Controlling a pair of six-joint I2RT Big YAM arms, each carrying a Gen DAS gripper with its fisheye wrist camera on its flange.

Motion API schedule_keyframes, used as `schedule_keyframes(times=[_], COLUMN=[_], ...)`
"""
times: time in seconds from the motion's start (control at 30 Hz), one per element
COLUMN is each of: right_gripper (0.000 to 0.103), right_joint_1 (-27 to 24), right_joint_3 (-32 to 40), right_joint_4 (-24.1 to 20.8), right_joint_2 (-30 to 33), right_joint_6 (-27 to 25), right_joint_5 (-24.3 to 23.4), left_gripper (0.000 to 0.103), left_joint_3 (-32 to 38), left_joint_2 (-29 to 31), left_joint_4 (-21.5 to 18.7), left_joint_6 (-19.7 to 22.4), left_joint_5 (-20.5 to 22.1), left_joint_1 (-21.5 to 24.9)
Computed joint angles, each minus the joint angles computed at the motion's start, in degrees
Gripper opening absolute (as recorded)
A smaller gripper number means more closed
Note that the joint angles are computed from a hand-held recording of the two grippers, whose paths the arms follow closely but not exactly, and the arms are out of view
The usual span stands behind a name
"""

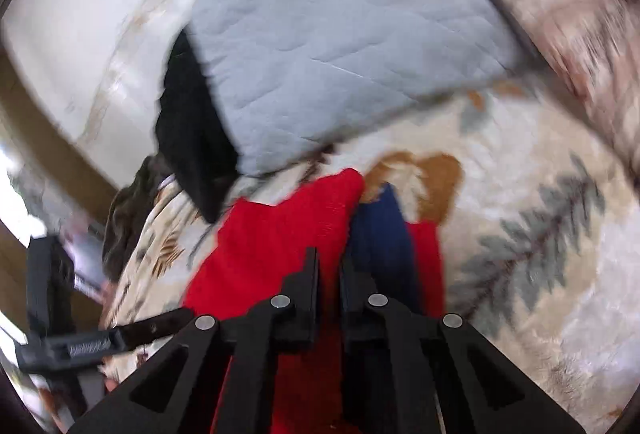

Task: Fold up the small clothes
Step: 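Lay the folded sweater flat and open both grippers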

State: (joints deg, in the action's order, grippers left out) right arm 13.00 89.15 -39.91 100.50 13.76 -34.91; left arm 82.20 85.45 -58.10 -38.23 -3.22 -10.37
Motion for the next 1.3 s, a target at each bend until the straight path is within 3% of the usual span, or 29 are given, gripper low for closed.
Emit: schedule_keyframes(times=[0.03, 0.1, 0.23, 0.27, 0.3, 0.37, 0.43, 0.47, 0.57, 0.67, 0.83, 0.97, 1.03, 1.13, 1.2, 1.3], right_gripper=[0.008, 0.009, 0.018, 0.025, 0.041, 0.057, 0.039, 0.021, 0.02, 0.019, 0.027, 0.036, 0.036, 0.028, 0.016, 0.014], right_joint_1=[0.1, -0.39, -3.03, -3.66, -3.99, -3.46, -2.17, -2.09, -2.25, -0.94, -1.56, -2.58, -2.85, -2.85, -2.89, -3.48], right_joint_3=[1.23, 0.62, -1.92, -3.52, -4.65, -5.81, -6.78, -7.62, -11.18, -9.65, -10.12, -12.67, -13.75, -14.33, -14.65, -15.97], right_joint_4=[-1.75, -1.04, -0.87, -0.8, -1.27, -3.66, -5.38, -4.76, 1.21, -3.02, -3.43, -4.08, -4.39, -3.58, -2.59, 0.44], right_joint_2=[1.57, 1.29, -2.38, -3.67, -4.45, -4.86, -5.4, -6.31, -10.15, -7.94, -10.21, -12.08, -12.16, -12.41, -13.79, -15.49], right_joint_6=[0.08, 1.23, 1.34, 0.47, -0.43, -2.85, -6.32, -7.43, -6.13, -8.35, -4.24, -5.45, -5.82, -5.34, -6.31, -5.64], right_joint_5=[0.36, -1.6, -7.97, -9.8, -11.08, -10.47, -7.03, -6.94, -6.38, -1.24, -2.06, -2.65, -2.91, -3.05, -3.21, -3.21], left_gripper=[0.076, 0.076, 0.075, 0.075, 0.075, 0.076, 0.077, 0.077, 0.077, 0.077, 0.077, 0.077, 0.077, 0.077, 0.077, 0.078], left_joint_3=[-0.1, -0.01, -2.22, -3.35, -4.56, -7.29, -8.89, -9.17, -9.73, -9.64, -8.99, -9.05, -9.33, -9.45, -9.27, -9.16], left_joint_2=[0.32, 0.35, -3.44, -4.56, -5.58, -6.87, -6.8, -6.93, -7.98, -7.42, -6.95, -6.86, -6.92, -6.97, -6.93, -6.89], left_joint_4=[0.3, 0.02, -0.78, -0.55, -0.39, 0.42, 0.69, 0.71, 0.4, -0.5, -2.46, -2.7, -2.49, -2.67, -2.98, -3.2], left_joint_6=[-0.09, 0.05, 0.27, 0.3, 0.17, -0.5, -1.96, -2.54, -2.85, -2.5, -2.56, -2.7, -3.19, -3.65, -3.61, -3.18], left_joint_5=[-0.15, 0.17, 0.28, -0.31, -0.95, -1.22, -0.12, 0.28, -2.32, -3.95, -6.46, -6.92, -6.46, -6.46, -6.67, -7.31], left_joint_1=[-0.11, -0.16, 0.03, -0.12, -0.3, -0.76, -1.17, -1.3, -2.82, -4.16, -5.65, -6.01, -5.91, -6.05, -6.17, -6.4])
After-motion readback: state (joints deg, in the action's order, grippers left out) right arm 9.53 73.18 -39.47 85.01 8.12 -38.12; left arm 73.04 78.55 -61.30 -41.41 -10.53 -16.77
